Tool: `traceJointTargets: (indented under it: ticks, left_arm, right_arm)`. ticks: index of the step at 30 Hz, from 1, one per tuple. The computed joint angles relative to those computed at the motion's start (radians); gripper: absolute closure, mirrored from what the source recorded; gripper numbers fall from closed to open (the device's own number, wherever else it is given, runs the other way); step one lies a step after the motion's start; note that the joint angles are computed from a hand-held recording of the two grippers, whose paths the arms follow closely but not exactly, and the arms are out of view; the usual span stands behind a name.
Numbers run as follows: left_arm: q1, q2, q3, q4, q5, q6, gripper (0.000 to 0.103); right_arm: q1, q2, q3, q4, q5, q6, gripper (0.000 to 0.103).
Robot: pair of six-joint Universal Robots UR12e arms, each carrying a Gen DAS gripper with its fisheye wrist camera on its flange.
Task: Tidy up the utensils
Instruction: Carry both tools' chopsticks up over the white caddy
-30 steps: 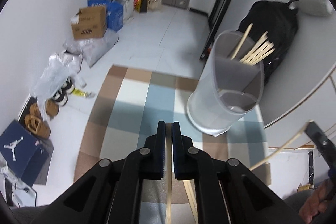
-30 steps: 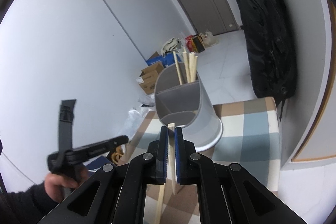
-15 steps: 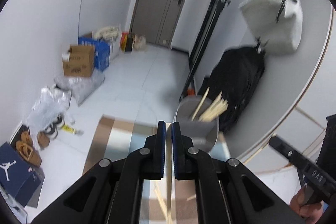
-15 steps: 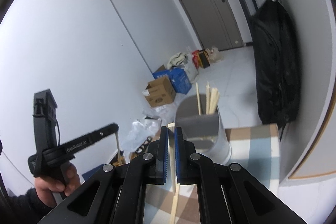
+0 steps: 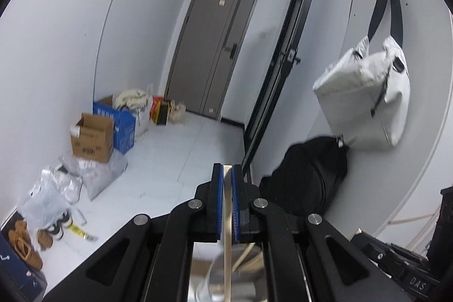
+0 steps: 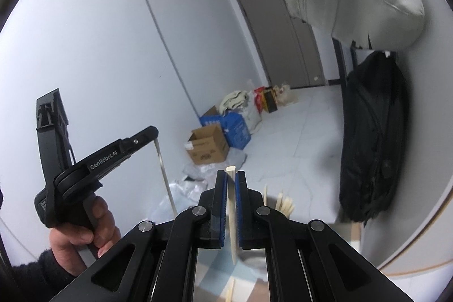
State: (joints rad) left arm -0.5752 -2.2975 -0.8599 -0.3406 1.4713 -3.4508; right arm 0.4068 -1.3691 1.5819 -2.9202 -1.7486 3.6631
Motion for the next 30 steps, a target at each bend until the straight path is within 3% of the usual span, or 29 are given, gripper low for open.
traceJointTargets:
  ticks: [10,30]
  left_arm:
    - [-0.005,-0.088,0.106,0.05,0.0,0.009,0.101]
    - [-0.02,-0.154,0.134,0.142,0.023,0.099,0.101]
  right_arm:
    - [-0.029,0.041,-0.055,-0.015,-0.032,0.019,0.098]
    - [-0.039,0.091,-0.054,-0.057,-0.02,-0.047,0.098]
